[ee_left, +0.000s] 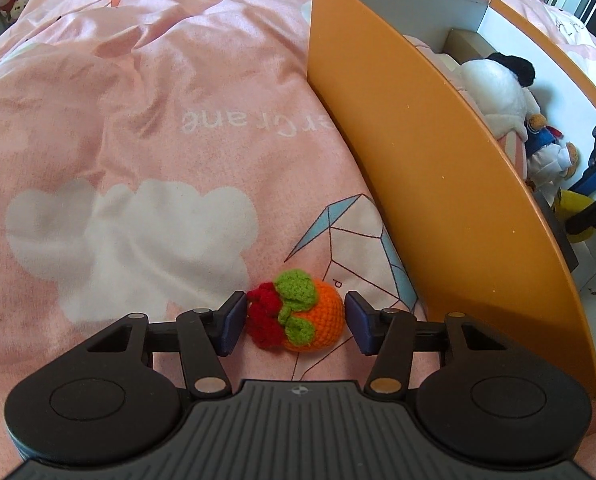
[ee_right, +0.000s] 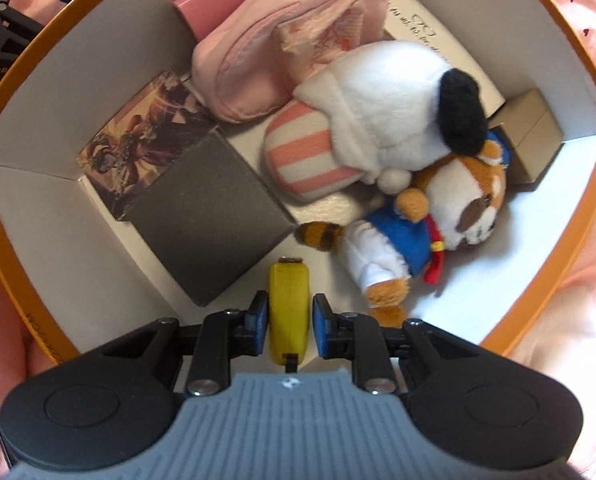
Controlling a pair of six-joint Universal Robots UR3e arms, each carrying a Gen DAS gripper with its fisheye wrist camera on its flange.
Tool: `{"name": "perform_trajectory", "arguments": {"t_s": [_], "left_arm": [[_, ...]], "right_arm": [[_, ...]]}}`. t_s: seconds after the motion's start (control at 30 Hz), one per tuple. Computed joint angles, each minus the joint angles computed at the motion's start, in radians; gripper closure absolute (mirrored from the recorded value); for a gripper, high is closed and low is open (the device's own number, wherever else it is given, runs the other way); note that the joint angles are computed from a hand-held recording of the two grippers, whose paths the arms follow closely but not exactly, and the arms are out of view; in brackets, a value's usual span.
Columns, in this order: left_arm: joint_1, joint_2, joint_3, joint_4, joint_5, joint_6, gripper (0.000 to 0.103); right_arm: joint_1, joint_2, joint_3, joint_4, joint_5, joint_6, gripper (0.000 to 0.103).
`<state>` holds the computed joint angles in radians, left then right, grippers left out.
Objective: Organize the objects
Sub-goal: 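Lower the tape measure into the box and open the right gripper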
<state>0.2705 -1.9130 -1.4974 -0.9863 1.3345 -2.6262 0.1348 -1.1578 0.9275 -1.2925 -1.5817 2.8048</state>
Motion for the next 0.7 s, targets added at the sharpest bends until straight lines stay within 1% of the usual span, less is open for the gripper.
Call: {"name": "perform_trajectory", "arguments": {"t_s": [0.07,0.2,0.3,0.33,0.37,0.53,0.63,0.7], "left_arm": [[0.003,0.003,0.005,-0.010,-0.005,-0.012,0.043],[0.016,0.013,0.029,-0.045,-0.028,-0.023,0.043],[0.023,0.044,0.020,-0.037,-0.037,-0.029,0.043],[0.027,0.052,0.023,-0.039,-0.044,-0.033,0.043],[0.031,0.060,0.029,-0.045,-0.054,-0.036,0.044],[0.032,0.101,0.057,-0.059,-0.087,-0.052,0.044],[0.030,0.109,0.089,-0.070,-0.104,-0.057,0.044],[0.030,0.117,0.111,-0.090,-0.123,-0.059,0.043]], "right_arm": [[-0.010,-0.015,0.006,0.001,-0.001,-0.010,0.073],[-0.021,-0.051,0.029,-0.008,-0.017,-0.018,0.072],[-0.022,-0.085,0.063,-0.027,-0.035,-0.036,0.075],[-0.020,-0.097,0.081,-0.042,-0.044,-0.038,0.080],[-0.012,-0.106,0.099,-0.061,-0.067,-0.030,0.081],[-0.021,-0.153,0.171,-0.101,-0.079,-0.054,0.082],[-0.015,-0.189,0.207,-0.124,-0.104,-0.056,0.082],[-0.026,-0.222,0.229,-0.136,-0.088,-0.067,0.082]]}}
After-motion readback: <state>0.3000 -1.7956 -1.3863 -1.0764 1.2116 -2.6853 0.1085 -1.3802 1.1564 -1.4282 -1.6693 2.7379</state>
